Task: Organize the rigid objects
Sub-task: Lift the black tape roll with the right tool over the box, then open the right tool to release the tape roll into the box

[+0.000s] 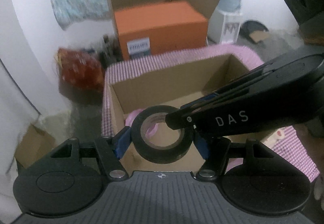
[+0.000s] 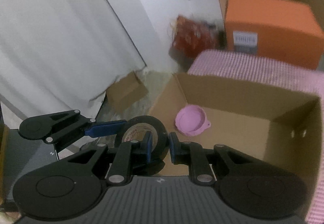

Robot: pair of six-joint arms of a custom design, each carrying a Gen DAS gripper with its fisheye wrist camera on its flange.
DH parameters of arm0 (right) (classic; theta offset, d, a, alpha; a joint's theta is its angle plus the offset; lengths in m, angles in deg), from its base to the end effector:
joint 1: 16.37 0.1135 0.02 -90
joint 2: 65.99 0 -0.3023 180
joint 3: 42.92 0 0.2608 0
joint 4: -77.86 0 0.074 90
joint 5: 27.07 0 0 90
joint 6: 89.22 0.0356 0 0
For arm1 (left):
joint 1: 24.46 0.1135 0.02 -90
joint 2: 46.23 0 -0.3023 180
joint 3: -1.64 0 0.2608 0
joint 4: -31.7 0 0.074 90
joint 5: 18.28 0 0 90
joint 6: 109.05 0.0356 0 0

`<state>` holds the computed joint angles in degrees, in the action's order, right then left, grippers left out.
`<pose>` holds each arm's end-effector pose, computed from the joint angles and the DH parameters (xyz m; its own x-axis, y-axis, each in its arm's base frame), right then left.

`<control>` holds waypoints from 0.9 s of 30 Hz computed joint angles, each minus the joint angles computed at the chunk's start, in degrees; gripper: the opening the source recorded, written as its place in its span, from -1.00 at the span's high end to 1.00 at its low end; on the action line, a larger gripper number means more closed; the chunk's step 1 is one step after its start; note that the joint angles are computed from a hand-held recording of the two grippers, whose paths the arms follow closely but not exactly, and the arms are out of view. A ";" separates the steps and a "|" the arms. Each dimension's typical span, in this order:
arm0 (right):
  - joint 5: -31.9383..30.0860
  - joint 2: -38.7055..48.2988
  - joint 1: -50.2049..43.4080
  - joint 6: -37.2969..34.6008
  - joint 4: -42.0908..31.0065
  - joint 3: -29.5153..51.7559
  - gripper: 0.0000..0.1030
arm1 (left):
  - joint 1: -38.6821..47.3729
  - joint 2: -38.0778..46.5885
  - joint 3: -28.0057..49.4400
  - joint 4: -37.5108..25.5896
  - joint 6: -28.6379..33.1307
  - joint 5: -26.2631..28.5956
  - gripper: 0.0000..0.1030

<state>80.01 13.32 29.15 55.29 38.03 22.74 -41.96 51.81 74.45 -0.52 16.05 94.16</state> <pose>0.2048 0.1936 0.2622 -0.7825 0.3140 -0.5377 0.1336 0.9281 0.3475 0.3352 -0.1199 0.2115 -0.3853 0.6787 -0.6252 0.8499 0.5249 0.0461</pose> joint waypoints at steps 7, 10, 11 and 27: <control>-14.95 4.87 -11.94 -2.89 8.00 -4.70 0.64 | -4.31 7.78 4.60 -1.14 1.01 -7.58 -0.30; -19.36 7.60 -14.83 -3.57 10.74 -6.04 0.64 | -5.59 10.28 6.09 -2.12 1.43 -10.34 -0.30; -20.77 8.45 -15.92 -3.94 11.48 -6.21 0.64 | -5.83 10.71 6.29 -2.32 1.64 -11.17 -0.30; -32.14 17.94 -19.71 -1.14 20.81 -7.86 0.65 | -8.39 11.57 6.44 -1.62 4.03 -17.00 -0.36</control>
